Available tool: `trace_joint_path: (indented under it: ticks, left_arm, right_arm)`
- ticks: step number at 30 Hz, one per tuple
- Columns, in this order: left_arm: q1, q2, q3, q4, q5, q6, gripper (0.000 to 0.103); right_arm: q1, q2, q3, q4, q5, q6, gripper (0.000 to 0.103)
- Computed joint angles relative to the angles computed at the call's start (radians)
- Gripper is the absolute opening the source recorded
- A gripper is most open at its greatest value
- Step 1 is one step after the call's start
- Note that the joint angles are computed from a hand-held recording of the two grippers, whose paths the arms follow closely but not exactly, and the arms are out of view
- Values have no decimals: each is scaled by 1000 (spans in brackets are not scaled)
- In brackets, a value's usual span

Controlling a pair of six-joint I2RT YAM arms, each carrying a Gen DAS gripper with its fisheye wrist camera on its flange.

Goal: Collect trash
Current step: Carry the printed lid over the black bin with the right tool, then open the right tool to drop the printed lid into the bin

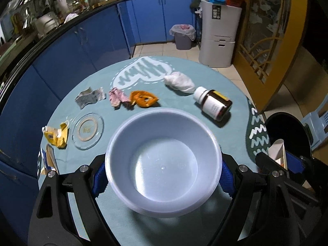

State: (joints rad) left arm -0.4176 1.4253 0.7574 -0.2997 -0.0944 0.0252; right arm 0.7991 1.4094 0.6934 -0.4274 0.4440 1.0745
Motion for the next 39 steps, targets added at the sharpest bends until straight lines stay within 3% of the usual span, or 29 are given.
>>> trace_joint_path:
  ticks: [15, 33, 39]
  left_arm:
    - [-236, 112, 111, 47, -95, -64, 84]
    - [-460, 253, 259, 63, -120, -138, 85]
    - [-490, 243, 258, 72, -131, -152, 92]
  right_arm:
    - [-189, -236, -164, -33, 27, -57, 33]
    - [-440, -625, -318, -221, 13, -132, 33]
    - [-510, -718, -341, -264, -7, -170, 33]
